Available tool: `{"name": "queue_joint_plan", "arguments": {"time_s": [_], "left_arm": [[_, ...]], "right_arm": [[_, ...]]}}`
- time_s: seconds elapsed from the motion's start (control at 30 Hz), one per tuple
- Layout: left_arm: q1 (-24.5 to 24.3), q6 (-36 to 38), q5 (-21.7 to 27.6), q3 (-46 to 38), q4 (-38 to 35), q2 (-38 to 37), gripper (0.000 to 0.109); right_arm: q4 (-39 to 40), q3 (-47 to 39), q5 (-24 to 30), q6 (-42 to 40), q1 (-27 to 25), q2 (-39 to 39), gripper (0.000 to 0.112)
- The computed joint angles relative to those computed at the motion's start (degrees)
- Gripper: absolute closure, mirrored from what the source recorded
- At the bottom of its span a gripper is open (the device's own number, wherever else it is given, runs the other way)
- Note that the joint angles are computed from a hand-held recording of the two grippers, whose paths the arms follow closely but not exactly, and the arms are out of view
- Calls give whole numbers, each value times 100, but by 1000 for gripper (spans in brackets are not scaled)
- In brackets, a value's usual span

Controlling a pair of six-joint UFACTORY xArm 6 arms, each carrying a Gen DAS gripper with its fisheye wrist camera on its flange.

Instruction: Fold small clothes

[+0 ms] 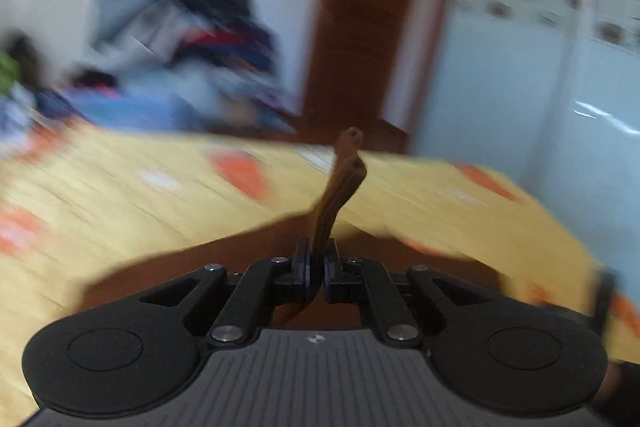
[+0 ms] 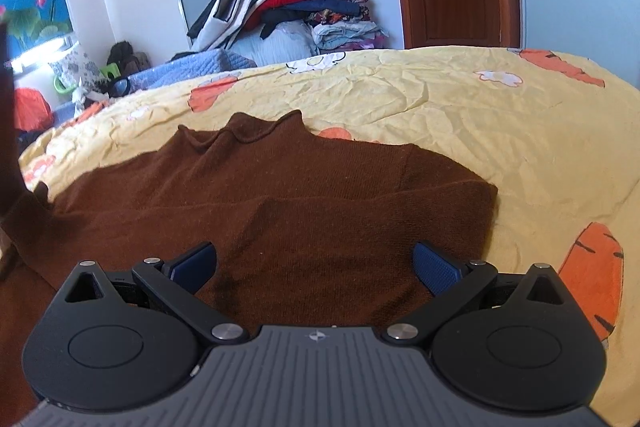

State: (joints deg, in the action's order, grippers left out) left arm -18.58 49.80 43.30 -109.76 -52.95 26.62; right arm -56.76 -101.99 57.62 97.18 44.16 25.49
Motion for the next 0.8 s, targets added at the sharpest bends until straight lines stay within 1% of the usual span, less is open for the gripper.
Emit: {"name": "queue_joint_plan", "arguments": {"time_s": [0.03,0.07,0.1,0.13,0.17,0.2,0.23,0.27,0.37,0.4,0.43,0.47,0.5,0.53,0.57,0.6,0.63,0.67,0.7,0.73,0.77,0.8], "left_arm": [[-79,-30,249,304,-59,-148,97],[-159,-34,271,722,-145,-346,93],[-229,-44,80,1222,-294,-575,90],[-253,-68,-116,1661,-467,-761,79],[-257,-100,-295,2067,-631,-934,65],[-247,-147,-480,2402,-738,-1076,58],[-214,-223,-659,2676,-778,-1188,45],[-167,-197,-800,2940,-834,-1309,43],[-13,154,-1127,3494,-1114,-1590,43],[48,550,-1206,3642,-1471,-1630,43],[69,1150,-1314,3808,-1922,-1711,43],[-55,1735,-1649,4017,-2253,-1838,43],[-97,2081,-1786,4121,-2490,-1899,41],[-107,2186,-1769,4123,-2553,-1906,31],[-171,2081,-1835,4115,-2441,-1917,26],[-193,2060,-1847,4084,-2371,-1889,25],[-220,2021,-1860,4048,-2298,-1868,23],[-200,2038,-1806,4061,-2292,-1887,21],[-160,2057,-1730,4049,-2316,-1882,20],[-175,2057,-1719,4077,-2371,-1914,20],[-149,2078,-1674,4085,-2433,-1921,20],[-134,2087,-1645,4087,-2473,-1923,20]], "right_arm": [[-47,83,-66,102,-11,-53,9],[-93,176,-138,206,-26,-111,9],[-157,285,-230,343,-45,-175,9],[-231,406,-321,494,-60,-248,9],[-308,522,-410,647,-76,-321,9],[-397,644,-508,819,-94,-399,9],[-467,739,-580,953,-104,-463,9],[-533,826,-654,1080,-121,-518,9],[-682,1024,-836,1395,-159,-650,9],[-671,1072,-914,1461,-185,-698,9],[-607,1105,-957,1564,-189,-758,9],[-488,1124,-988,1746,-194,-827,9],[-415,1226,-1194,2103,-223,-950,9],[-541,1427,-1640,2692,-280,-1114,9],[-764,1617,-2240,3291,-380,-1239,9],[-754,1699,-2840,3655,-484,-1282,9],[-613,1740,-3439,3778,-606,-1240,11],[-260,1727,-3941,3662,-690,-1116,17],[224,1691,-4203,3306,-704,-980,20],[824,1627,-4225,2721,-665,-856,28],[1378,1490,-4060,2122,-588,-751,34],[1693,1325,-3842,1653,-516,-674,34]]}}
